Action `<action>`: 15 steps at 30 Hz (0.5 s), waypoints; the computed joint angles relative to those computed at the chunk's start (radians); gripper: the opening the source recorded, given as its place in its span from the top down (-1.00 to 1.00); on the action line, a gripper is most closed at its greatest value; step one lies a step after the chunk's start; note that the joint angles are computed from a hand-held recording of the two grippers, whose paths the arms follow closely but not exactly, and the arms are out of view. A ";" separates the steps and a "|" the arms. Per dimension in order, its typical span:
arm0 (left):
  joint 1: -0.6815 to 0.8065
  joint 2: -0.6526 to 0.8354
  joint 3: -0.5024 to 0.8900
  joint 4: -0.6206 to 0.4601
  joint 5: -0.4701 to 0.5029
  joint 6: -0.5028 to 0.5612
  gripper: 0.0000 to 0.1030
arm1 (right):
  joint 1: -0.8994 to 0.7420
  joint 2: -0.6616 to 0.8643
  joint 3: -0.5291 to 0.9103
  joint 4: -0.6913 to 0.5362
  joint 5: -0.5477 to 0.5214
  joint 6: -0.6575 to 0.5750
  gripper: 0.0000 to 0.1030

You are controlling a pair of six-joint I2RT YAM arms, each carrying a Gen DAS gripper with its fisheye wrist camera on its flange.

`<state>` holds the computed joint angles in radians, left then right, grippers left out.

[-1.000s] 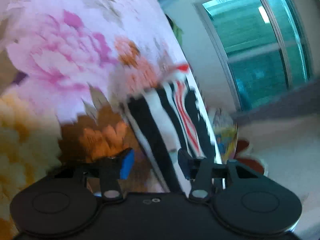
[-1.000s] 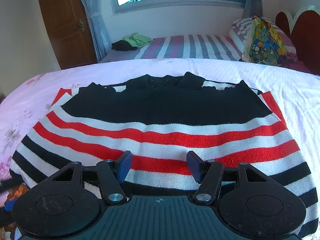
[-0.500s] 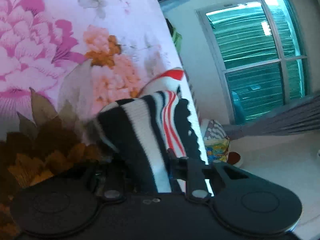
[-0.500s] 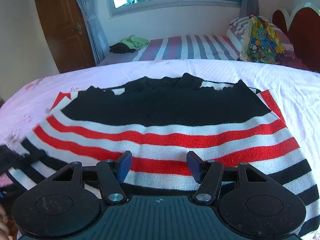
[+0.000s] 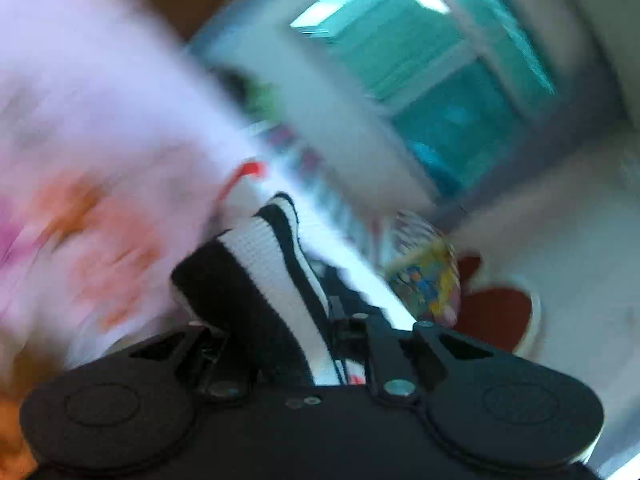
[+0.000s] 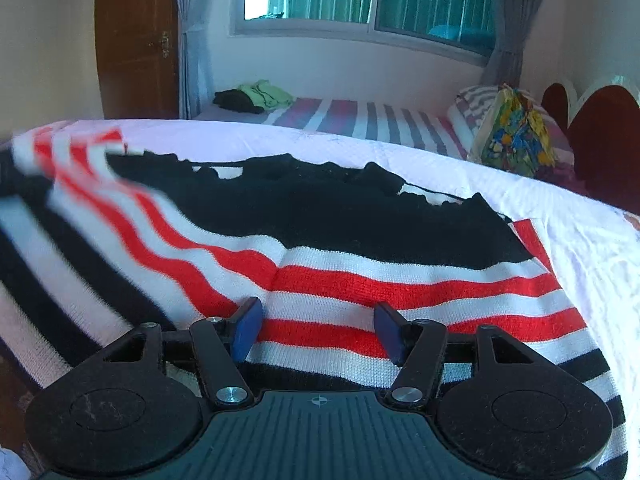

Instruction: Fold small clothes

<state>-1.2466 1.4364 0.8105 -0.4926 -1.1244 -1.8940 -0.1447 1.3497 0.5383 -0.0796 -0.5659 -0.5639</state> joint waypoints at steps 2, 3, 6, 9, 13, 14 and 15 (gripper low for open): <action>0.034 0.014 0.071 0.137 0.031 0.347 0.73 | -0.025 0.024 0.068 -0.096 -0.034 -0.014 -0.19; 0.056 0.035 0.108 0.215 0.067 0.508 0.73 | -0.063 0.042 0.111 -0.157 -0.079 -0.016 -0.19; 0.108 0.144 0.237 0.338 0.217 0.793 0.73 | -0.223 0.052 0.193 -0.256 -0.184 -0.031 -0.19; 0.135 0.300 0.396 0.332 0.341 0.905 0.73 | -0.385 0.120 0.294 -0.367 -0.217 -0.155 -0.19; 0.162 0.523 0.602 0.281 0.543 0.948 0.58 | -0.543 0.258 0.436 -0.492 -0.204 -0.238 -0.19; 0.164 0.563 0.645 0.246 0.581 0.933 0.49 | -0.575 0.289 0.468 -0.522 -0.195 -0.252 -0.19; 0.158 0.576 0.656 0.243 0.567 0.933 0.49 | -0.600 0.317 0.504 -0.567 -0.192 -0.283 -0.19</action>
